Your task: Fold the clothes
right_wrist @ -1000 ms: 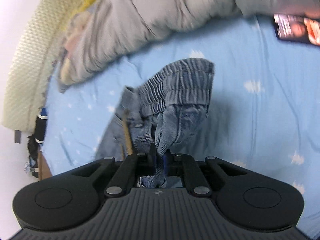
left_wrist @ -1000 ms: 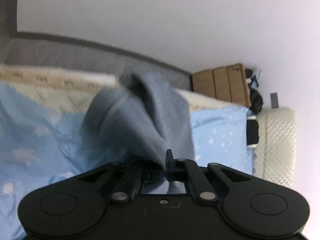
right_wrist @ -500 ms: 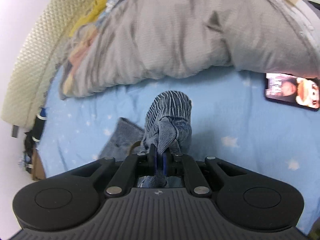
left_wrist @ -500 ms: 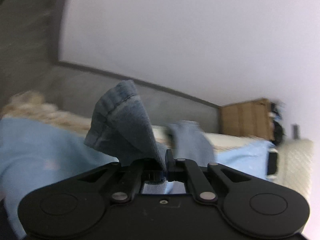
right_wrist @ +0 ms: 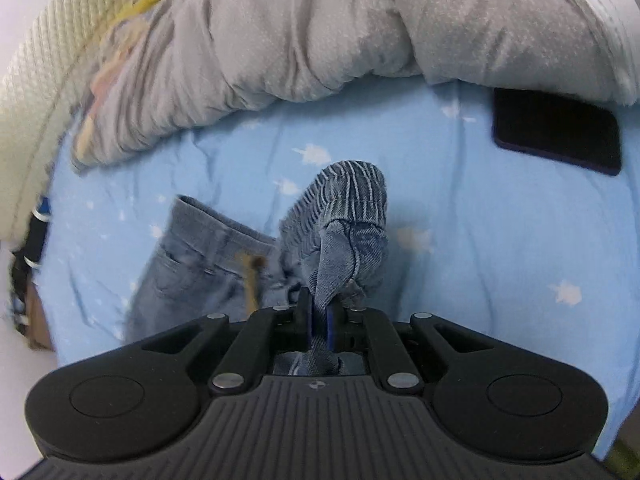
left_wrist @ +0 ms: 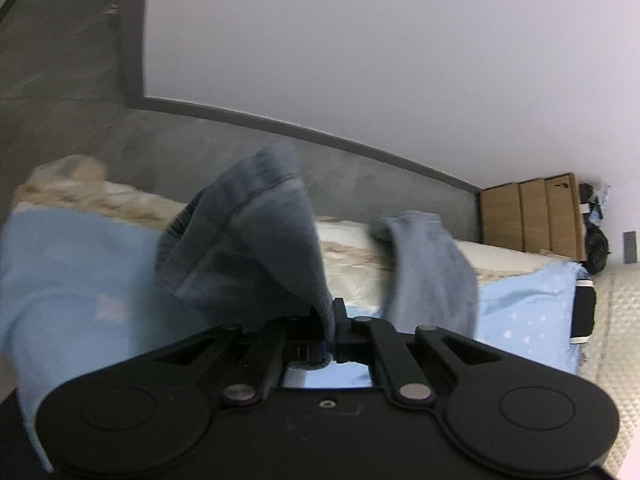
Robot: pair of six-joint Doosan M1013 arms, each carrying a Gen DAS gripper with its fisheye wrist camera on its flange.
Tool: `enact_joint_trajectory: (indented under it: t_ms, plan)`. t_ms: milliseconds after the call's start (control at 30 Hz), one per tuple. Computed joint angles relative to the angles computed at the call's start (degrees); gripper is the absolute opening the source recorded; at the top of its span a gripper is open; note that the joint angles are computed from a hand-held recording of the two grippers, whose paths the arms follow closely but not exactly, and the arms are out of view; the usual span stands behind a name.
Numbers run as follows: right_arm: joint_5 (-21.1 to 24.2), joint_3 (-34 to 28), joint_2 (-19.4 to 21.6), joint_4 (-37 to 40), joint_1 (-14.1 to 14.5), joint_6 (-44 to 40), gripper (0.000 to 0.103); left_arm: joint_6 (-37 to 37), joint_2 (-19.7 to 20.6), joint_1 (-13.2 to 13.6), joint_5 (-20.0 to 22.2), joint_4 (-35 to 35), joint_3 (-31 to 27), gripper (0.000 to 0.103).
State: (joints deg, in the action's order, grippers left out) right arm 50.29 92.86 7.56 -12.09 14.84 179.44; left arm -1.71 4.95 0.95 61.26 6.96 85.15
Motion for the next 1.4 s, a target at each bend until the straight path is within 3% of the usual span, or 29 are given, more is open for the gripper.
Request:
enact_joint_trajectory:
  t_ms: [200,367,400,467,533,600,667,800,933,1133,1200,1333,1400]
  plan:
    - [-2.17,-2.76,2.36,-1.5,-1.19,-0.06,0.007,2.13,6.28,-0.13,-1.73,0.08,-4.13,0.002]
    - [-0.26,-4.59,4.42,-2.31,-1.17,0.48,0.007,7.77,9.66,-0.04,-3.68,-4.32,-4.55,0.004]
    - [0.22,-4.72,4.56,-2.57,-1.0,1.07,0.008,9.16,9.76,-0.21,-3.83,-4.8,-4.44,0.009]
    - [0.96,-4.63,4.42,-3.2,-0.43,2.25,0.013,13.43,9.38,0.1,-5.24,-7.96,-3.72,0.019]
    - [1.77,-4.47,4.12,-2.96,0.12,2.07,0.026,17.08,8.07,0.48,-8.13,-10.88,-1.98,0.03]
    - [3.29,-4.5,3.86,-2.6,0.87,1.22,0.046,19.64,6.33,0.85,-10.15,-12.92,-0.16,0.042]
    - [4.03,-4.08,3.42,-2.28,1.81,0.49,0.049,22.14,4.37,1.45,-11.67,-15.06,2.07,0.046]
    - [6.28,-3.29,2.77,-2.77,3.76,0.75,0.054,22.59,1.09,2.4,-10.26,-15.73,5.7,0.051]
    - [8.2,-2.0,1.91,-1.81,5.17,3.5,0.055,18.91,-2.07,3.7,-9.99,-15.89,10.19,0.052]
    - [12.77,-2.97,2.46,1.02,8.85,2.25,0.055,19.43,-2.2,5.17,-13.68,-17.38,13.18,0.051]
    - [13.74,-4.41,3.39,2.46,10.64,-1.72,0.055,20.45,-2.65,4.87,-18.08,-16.84,14.73,0.052]
    - [14.81,-9.96,7.85,9.73,12.84,-17.16,0.053,21.15,-1.16,4.78,-18.89,-18.76,15.47,0.046]
    - [14.11,-13.45,10.58,11.6,13.62,-22.17,0.054,22.45,-0.55,4.91,-19.4,-20.64,15.62,0.038]
